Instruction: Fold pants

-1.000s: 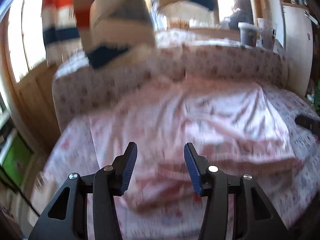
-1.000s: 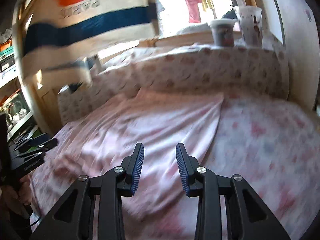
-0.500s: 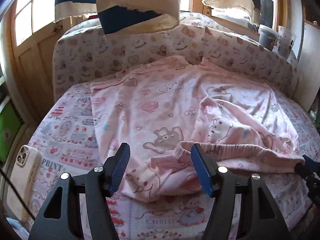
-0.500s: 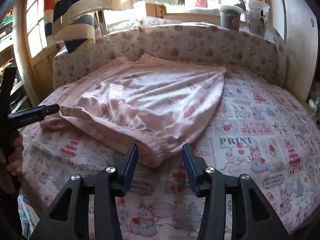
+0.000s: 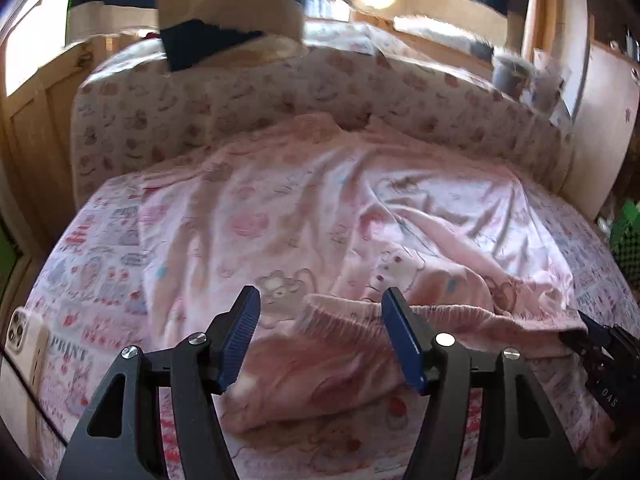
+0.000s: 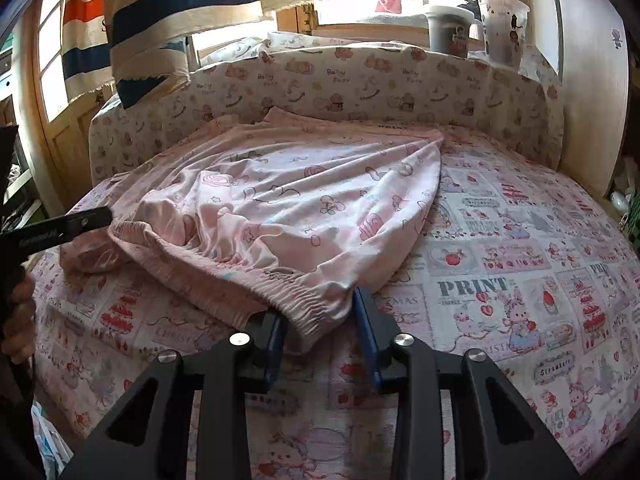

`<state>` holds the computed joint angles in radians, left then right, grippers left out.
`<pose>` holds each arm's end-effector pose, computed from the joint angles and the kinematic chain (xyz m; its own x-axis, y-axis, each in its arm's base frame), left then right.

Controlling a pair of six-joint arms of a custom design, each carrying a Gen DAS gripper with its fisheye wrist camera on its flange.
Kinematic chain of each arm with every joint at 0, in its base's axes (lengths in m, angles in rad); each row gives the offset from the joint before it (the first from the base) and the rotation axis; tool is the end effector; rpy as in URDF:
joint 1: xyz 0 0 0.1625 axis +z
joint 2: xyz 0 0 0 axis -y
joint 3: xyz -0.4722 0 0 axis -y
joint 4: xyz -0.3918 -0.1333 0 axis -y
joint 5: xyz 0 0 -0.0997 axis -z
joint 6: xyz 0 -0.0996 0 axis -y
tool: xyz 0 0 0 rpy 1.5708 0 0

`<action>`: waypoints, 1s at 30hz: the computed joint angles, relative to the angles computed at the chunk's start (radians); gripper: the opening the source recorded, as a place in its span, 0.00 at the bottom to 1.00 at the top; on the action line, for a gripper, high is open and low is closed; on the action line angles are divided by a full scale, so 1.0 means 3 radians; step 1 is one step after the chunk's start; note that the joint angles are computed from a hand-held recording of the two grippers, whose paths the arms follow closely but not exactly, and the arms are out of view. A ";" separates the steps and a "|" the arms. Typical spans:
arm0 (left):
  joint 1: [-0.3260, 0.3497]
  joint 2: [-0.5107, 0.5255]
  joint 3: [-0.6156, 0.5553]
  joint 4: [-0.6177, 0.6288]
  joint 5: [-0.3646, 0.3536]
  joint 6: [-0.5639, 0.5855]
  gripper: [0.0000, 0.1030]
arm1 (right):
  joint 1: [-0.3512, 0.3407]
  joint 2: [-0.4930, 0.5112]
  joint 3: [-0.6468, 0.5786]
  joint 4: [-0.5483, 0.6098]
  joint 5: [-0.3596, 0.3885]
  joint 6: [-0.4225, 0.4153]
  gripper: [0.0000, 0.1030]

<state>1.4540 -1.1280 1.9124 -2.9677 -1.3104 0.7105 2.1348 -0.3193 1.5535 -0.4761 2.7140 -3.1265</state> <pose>0.0860 -0.6309 0.2910 -0.6784 0.5039 -0.5347 0.7095 0.6384 -0.2984 0.3243 -0.4329 -0.1599 -0.7092 0.3455 0.6146 -0.3569 0.5759 -0.7355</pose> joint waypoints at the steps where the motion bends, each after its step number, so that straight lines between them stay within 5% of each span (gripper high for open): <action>1: -0.0002 0.0014 -0.0049 0.0156 0.0032 -0.0051 0.55 | 0.0004 -0.0007 0.0007 0.0008 -0.0020 0.0004 0.14; 2: 0.0011 0.0017 -0.0083 0.0271 0.0026 -0.0118 0.45 | 0.0008 -0.0012 0.0019 -0.0005 -0.0019 -0.0003 0.11; 3: 0.0039 0.0004 -0.0104 0.0379 -0.0034 -0.0185 0.24 | 0.0015 -0.0026 0.0054 -0.0078 -0.0018 -0.0049 0.11; 6: 0.0105 -0.0162 0.0090 0.0133 -0.0266 -0.0167 0.16 | 0.0035 -0.0058 0.0140 -0.0212 -0.0022 -0.0124 0.08; 12: 0.0143 -0.0529 0.0567 -0.0234 -0.0524 0.0077 0.13 | 0.0158 -0.0088 0.0259 -0.0516 0.0145 -0.0264 0.07; 21: 0.0153 -0.0628 0.1204 -0.1366 -0.0400 0.0443 0.13 | 0.0280 -0.0041 0.0333 -0.0497 0.0248 0.0042 0.05; 30: 0.0250 -0.0618 0.1261 -0.1295 -0.0327 0.0505 0.17 | 0.0342 0.0026 0.0352 -0.0320 0.0296 0.0296 0.05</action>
<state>1.5291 -1.3132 2.2908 -3.3561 -1.4085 0.8619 2.2375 -0.3115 1.6590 -0.5720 2.8030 -3.0377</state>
